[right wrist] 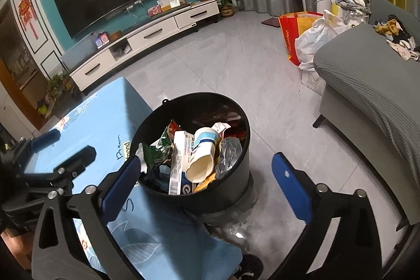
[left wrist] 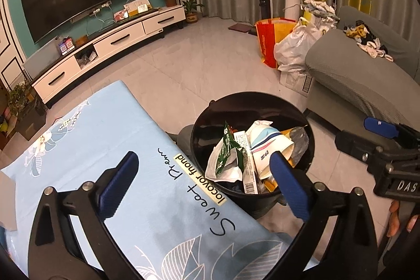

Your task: Collect trash

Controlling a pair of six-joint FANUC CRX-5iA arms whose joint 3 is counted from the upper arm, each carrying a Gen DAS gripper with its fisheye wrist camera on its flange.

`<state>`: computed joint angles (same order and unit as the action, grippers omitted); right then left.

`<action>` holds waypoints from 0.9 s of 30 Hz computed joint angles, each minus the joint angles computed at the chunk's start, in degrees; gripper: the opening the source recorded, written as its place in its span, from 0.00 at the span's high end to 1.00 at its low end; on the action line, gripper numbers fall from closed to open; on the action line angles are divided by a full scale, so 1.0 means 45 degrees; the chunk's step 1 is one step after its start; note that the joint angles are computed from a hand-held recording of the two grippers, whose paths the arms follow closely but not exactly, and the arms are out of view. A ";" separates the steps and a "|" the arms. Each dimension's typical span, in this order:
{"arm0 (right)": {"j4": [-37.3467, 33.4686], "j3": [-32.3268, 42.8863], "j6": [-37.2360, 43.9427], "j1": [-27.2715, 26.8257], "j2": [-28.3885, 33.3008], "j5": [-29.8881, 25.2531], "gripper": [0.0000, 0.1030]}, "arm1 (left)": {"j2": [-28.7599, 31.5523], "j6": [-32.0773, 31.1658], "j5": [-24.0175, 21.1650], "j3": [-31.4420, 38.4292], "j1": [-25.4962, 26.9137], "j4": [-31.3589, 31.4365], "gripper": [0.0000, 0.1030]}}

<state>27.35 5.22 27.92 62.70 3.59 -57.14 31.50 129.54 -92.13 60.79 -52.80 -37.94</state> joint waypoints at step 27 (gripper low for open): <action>0.0608 0.0924 0.0059 0.2201 -0.0569 -0.3281 0.03 | 0.0792 0.0520 -0.4879 0.3827 -0.1186 0.0024 0.03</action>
